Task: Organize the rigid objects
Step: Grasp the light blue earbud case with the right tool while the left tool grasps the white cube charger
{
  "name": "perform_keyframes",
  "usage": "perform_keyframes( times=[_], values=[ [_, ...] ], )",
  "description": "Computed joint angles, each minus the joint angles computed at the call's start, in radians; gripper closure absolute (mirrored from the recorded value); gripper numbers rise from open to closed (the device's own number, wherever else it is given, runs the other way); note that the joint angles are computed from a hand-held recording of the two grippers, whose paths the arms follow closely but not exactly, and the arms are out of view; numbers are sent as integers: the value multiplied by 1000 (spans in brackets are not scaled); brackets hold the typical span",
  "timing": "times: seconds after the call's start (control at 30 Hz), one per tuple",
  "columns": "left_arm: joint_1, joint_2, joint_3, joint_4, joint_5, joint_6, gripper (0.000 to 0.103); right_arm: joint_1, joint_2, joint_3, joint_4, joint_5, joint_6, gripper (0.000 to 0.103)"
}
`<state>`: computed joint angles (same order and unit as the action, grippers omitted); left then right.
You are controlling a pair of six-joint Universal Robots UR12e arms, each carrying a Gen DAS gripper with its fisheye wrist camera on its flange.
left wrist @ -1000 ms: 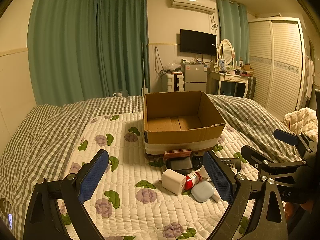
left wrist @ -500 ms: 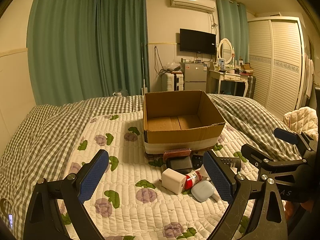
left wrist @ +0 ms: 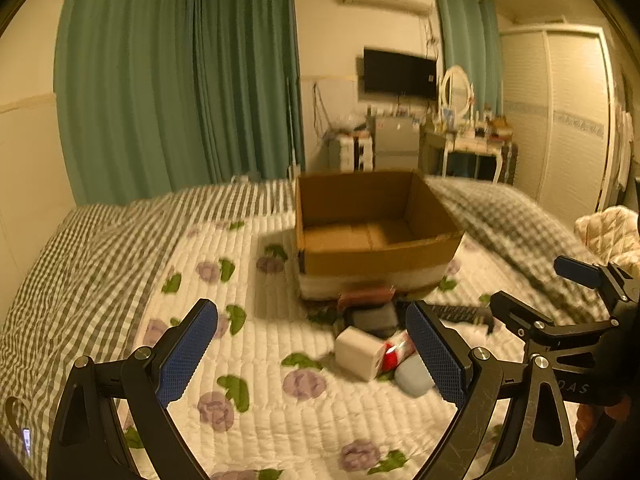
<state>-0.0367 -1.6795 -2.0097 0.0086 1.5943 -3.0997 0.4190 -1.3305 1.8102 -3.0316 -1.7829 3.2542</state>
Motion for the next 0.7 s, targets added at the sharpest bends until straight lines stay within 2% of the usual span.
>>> perform_keyframes(
  times=[0.13, 0.2, 0.3, 0.4, 0.43, 0.5, 0.57, 0.7],
  values=[
    [8, -17, 18, -93, 16, 2, 6, -7, 26, -29, 132, 61, 26, 2],
    [5, -29, 28, -142, 39, 13, 6, -11, 47, -52, 219, 116, 16, 10],
    [-3, -48, 37, -189, 77, 25, 6, -13, 83, -86, 316, 177, -15, 16],
    [-9, -64, 50, -219, 100, 29, 6, -11, 113, -118, 391, 200, -46, 28],
    [-9, -66, 56, -232, 99, 32, 6, -10, 119, -124, 403, 209, -50, 32],
    [-6, -70, 65, -248, 86, 31, 6, -5, 133, -135, 410, 199, -66, 34],
    [-2, -75, 73, -262, 66, 25, 6, -2, 144, -147, 412, 194, -78, 51],
    [-1, -86, 89, -291, 29, 23, 6, -1, 137, -136, 391, 194, -75, 54]
  ],
)
